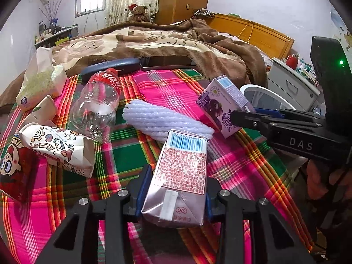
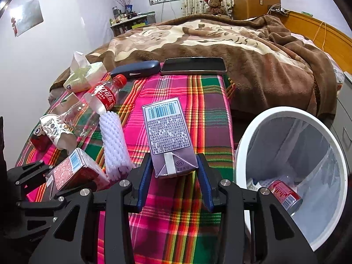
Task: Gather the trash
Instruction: 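Grasp the white juice carton with the right gripper while the left gripper grasps the pink carton, then carry both cartons over the white wastebasket and open both grippers to drop them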
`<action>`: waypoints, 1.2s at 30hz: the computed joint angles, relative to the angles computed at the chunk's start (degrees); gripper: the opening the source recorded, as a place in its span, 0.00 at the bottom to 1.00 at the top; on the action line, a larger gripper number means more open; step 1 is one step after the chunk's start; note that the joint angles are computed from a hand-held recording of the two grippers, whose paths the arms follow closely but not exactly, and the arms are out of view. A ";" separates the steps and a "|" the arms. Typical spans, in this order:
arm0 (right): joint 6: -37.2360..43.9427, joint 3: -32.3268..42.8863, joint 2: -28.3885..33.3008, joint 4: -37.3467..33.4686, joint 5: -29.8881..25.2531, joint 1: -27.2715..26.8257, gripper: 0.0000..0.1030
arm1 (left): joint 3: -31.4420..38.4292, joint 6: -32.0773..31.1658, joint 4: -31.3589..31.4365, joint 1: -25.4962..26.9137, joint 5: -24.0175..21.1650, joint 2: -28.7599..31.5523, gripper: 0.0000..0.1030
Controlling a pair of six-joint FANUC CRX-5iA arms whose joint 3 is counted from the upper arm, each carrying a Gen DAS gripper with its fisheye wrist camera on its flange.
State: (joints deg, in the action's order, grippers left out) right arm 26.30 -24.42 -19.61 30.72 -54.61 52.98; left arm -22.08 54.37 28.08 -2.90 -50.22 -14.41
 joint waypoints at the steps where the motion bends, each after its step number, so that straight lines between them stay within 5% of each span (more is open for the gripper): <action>1: -0.21 -0.19 -0.25 0.11 -0.01 0.13 0.40 | 0.12 0.22 -0.14 -0.07 -0.25 -0.04 0.40; 21: -7.92 -4.86 -7.44 6.26 -2.21 4.70 0.40 | 0.92 3.68 -1.88 -2.02 -0.62 -5.07 0.40; 36: -14.67 -8.09 -13.33 12.89 -9.31 7.59 0.40 | 4.69 7.17 -2.22 -9.12 1.59 -3.71 0.40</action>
State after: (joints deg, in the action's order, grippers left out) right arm 11.63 -32.51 -32.94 43.61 -63.92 60.57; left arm -17.39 61.54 25.86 -12.01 -48.63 -18.12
